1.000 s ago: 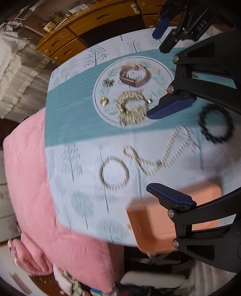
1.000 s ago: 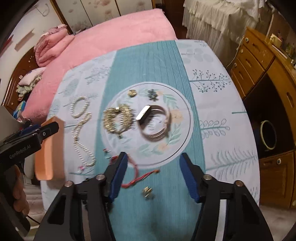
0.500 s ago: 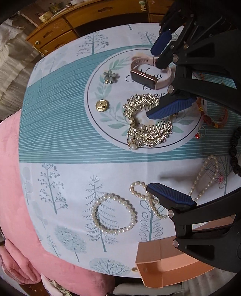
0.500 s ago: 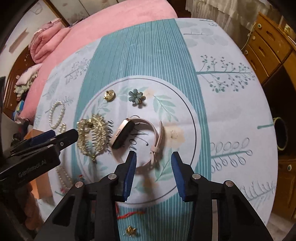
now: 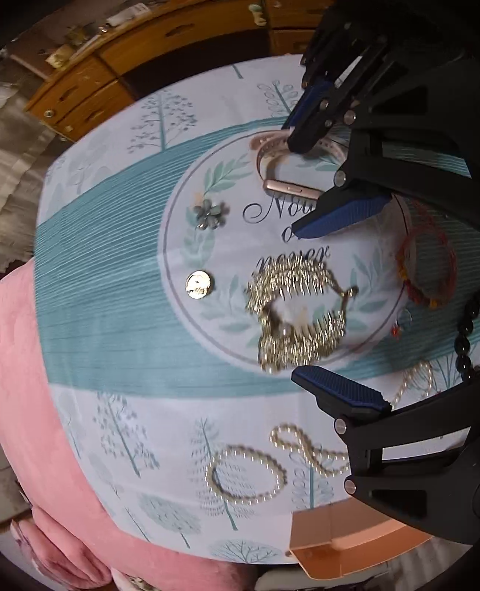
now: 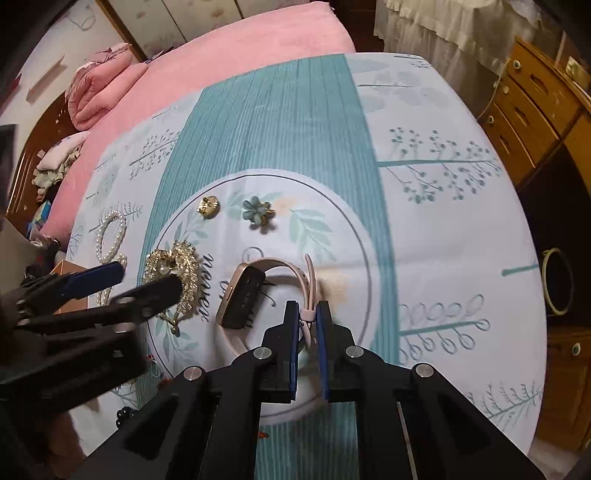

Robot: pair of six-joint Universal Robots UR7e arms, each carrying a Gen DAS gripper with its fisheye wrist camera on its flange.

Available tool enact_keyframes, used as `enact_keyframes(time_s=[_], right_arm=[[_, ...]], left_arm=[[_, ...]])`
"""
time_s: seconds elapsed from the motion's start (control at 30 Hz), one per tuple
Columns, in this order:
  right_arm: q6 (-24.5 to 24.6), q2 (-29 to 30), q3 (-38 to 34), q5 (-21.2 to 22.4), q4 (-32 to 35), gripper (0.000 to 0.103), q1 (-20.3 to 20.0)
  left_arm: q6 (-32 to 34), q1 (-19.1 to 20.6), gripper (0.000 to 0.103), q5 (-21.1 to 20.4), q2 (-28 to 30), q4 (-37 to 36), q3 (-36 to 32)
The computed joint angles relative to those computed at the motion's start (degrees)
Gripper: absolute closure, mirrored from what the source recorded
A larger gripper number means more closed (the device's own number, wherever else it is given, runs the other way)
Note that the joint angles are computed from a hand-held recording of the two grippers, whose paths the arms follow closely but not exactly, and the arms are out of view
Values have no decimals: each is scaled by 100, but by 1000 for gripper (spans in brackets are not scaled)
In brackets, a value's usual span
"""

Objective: Organize jewelry
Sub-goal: 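Grasp the gold leaf hair clip with the left tool while the right tool grasps the pink watch, then carry both items into the peach tray and open both tools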

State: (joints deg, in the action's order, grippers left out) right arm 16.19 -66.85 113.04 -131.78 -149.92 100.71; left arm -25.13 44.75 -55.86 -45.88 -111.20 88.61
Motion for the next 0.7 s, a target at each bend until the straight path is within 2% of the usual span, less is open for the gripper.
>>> enact_keyframes(time_s=[0.07,0.13,0.3,0.37,0.43,0.53,0.6,0.7], right_arm=[[39,-145,112,4,28,95,-3],[86,-244,190,-16,50,95,-11],[160,-510,409,92,27,95,-77],[167,-565,448,146,10,95,-86],[169,-608,475,206,-21,95,-83],[189,-656,486,286,-26,95,-16],[200,-659,457,294,22,95,53],[215,-636,392,302,85,95,211]], left_arm=[[-38,-31,34,17,118,112,-80],[-18,-54,45,29,228,197,-161],[-55,-77,50,122,452,487,-331],[51,-76,58,110,432,263,-277],[240,-57,82,-5,409,112,-262],[296,-49,85,-30,323,121,-237],[379,-30,95,-164,200,-3,-191],[470,-35,95,-266,-134,-180,-56]])
